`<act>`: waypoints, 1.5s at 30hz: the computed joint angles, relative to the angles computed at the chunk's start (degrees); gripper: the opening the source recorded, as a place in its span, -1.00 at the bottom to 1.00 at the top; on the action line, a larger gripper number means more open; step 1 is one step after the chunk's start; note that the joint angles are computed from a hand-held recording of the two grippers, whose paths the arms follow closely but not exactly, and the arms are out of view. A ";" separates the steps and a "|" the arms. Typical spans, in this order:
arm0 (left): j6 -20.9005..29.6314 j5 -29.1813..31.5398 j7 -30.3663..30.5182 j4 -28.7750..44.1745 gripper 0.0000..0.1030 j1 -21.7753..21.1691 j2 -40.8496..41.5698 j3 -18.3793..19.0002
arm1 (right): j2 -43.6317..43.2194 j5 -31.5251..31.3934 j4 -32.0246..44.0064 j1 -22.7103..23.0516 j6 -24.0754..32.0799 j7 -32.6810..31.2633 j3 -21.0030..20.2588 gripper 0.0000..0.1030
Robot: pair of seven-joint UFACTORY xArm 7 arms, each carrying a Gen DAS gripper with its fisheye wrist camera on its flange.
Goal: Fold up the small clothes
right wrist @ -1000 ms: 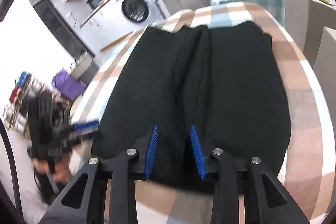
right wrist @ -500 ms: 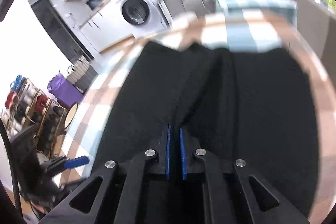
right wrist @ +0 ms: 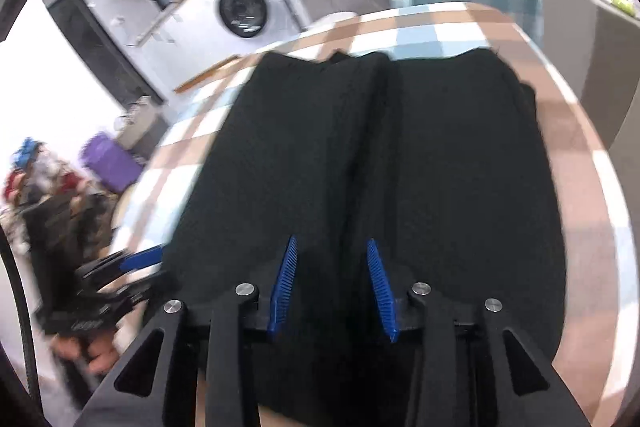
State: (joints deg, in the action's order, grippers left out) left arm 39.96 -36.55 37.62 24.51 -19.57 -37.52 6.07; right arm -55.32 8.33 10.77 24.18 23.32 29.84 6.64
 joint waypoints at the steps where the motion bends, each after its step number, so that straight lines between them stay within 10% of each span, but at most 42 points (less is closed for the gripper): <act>1: -0.19 0.84 -0.15 -0.88 0.28 0.24 -0.87 -0.88 | -2.61 0.29 -1.19 1.02 1.03 0.51 0.64 -0.26; 10: 2.13 6.79 -1.49 -3.84 0.31 0.30 -7.64 0.32 | -12.06 -3.40 -4.30 2.52 13.98 5.63 5.27 -0.18; 15: -1.16 3.35 0.39 -2.77 0.37 -3.51 -5.18 -0.24 | -11.34 -2.26 -6.36 0.52 5.78 3.39 -0.54 -0.11; 24: -2.00 3.82 -1.57 -0.55 0.37 -0.79 -0.86 0.52 | 17.70 1.00 5.42 0.18 -10.34 -8.58 -8.28 -0.10; 28: -3.49 2.69 -2.85 1.82 0.37 0.68 3.38 0.83 | 24.57 -0.01 10.16 -3.38 -12.08 -9.50 -4.51 -0.20; 31: -4.04 1.49 -2.96 3.28 0.37 1.29 5.32 0.97 | 27.32 -1.70 11.59 -5.59 -14.08 -10.27 -2.43 -0.77; 37: -4.37 -1.12 -1.70 5.61 0.37 1.39 7.47 1.07 | 12.07 -7.30 9.46 -13.25 -6.69 -3.82 5.36 -0.80; 41: -4.04 -4.45 -1.07 9.21 0.37 0.30 13.50 0.15 | 14.09 -7.53 8.45 -14.15 -2.17 -3.59 1.32 -0.71; 45: -5.54 -7.90 -0.90 12.52 0.36 0.20 18.41 -2.20 | 14.16 -6.96 6.53 -14.49 -2.11 -2.74 0.59 -0.19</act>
